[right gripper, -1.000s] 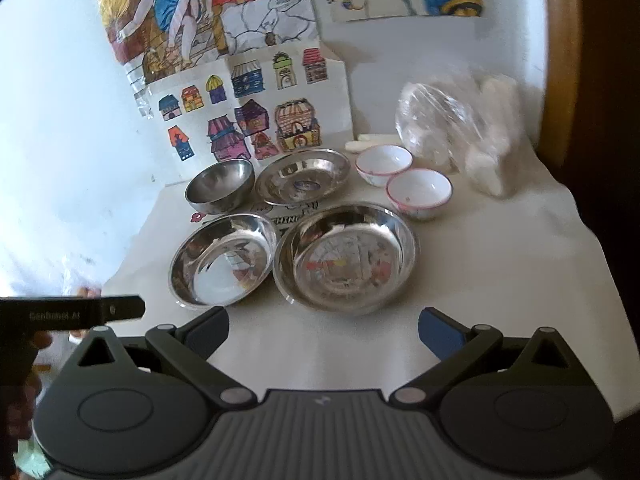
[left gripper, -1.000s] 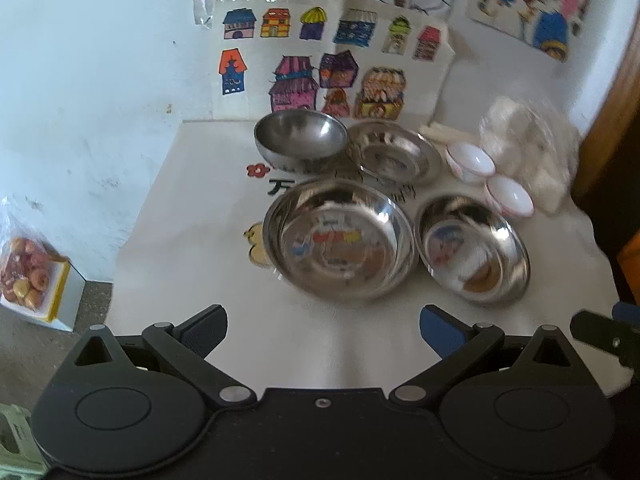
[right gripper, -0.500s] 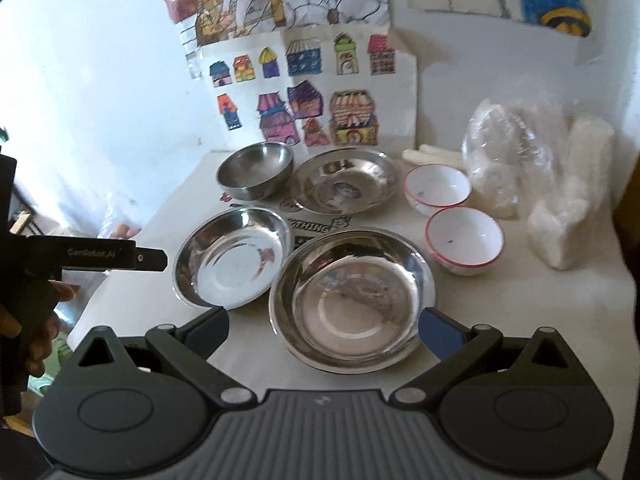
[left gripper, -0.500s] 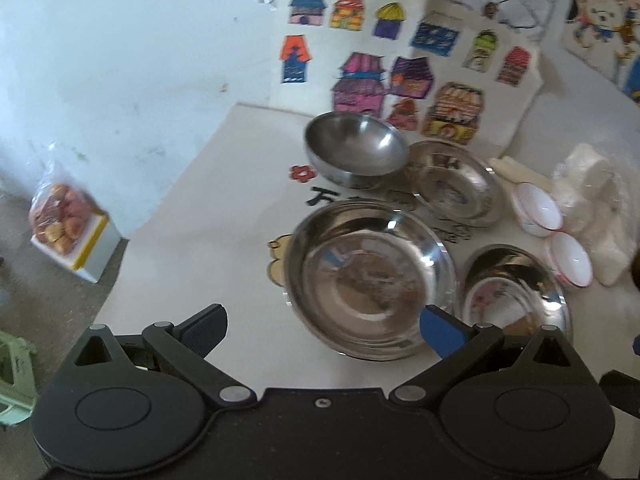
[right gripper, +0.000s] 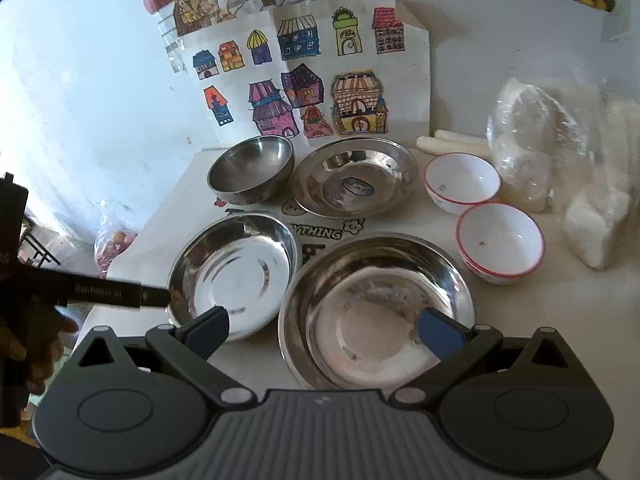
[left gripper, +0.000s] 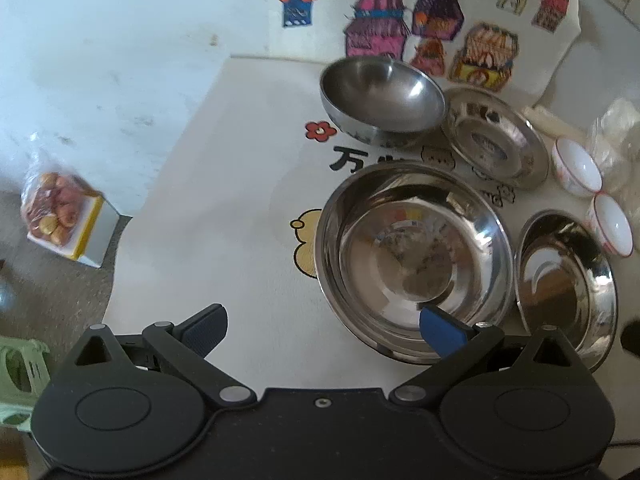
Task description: Organize plates and bowls
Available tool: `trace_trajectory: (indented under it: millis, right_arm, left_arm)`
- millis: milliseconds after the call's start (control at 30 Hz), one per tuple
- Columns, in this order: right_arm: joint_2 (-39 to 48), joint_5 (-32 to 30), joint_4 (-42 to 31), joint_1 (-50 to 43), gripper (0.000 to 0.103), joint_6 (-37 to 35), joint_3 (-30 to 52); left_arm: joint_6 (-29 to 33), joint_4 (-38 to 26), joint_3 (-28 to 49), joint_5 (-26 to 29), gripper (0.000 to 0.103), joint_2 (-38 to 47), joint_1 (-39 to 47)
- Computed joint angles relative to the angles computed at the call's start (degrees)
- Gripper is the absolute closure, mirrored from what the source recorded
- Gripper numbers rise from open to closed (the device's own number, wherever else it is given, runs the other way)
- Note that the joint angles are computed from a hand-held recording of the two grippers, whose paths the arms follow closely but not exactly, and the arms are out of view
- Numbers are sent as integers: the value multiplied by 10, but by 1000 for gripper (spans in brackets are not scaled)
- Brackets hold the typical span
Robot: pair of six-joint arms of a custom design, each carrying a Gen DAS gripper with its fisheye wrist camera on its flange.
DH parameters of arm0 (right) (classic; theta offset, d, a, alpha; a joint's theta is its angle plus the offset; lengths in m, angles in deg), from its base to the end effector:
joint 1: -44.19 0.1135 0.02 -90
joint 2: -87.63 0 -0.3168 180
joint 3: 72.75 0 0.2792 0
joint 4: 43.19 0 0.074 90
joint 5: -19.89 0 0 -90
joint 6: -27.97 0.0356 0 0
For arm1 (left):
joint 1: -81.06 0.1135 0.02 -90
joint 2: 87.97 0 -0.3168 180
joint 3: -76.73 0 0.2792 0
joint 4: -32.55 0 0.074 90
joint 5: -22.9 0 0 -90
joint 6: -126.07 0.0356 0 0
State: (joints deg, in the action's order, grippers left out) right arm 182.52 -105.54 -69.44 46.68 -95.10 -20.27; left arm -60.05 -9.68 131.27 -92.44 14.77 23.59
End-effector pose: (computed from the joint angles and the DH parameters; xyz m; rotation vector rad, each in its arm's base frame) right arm 0.2895 0.0332 0.1449 -0.9248 2.3814 0.6590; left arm 0.1608 -0.2238 0.1082 -0.8943 2.5570 0.1490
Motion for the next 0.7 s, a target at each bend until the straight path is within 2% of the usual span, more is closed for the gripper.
trace_trajectory:
  millis: [100, 333, 433, 700]
  right_arm:
    - [16, 30, 34, 47, 0, 52, 5]
    - [75, 86, 74, 137, 0, 125, 39]
    - [100, 103, 91, 166, 1, 147, 53]
    - [156, 130, 101, 205, 11, 169, 93]
  left_arm:
    - [58, 55, -31, 19, 1, -8, 28]
    - [163, 170, -92, 63, 2, -15, 95]
    - [187, 215, -115, 83, 2, -17, 117]
    - [219, 270, -134, 113, 5, -5, 133]
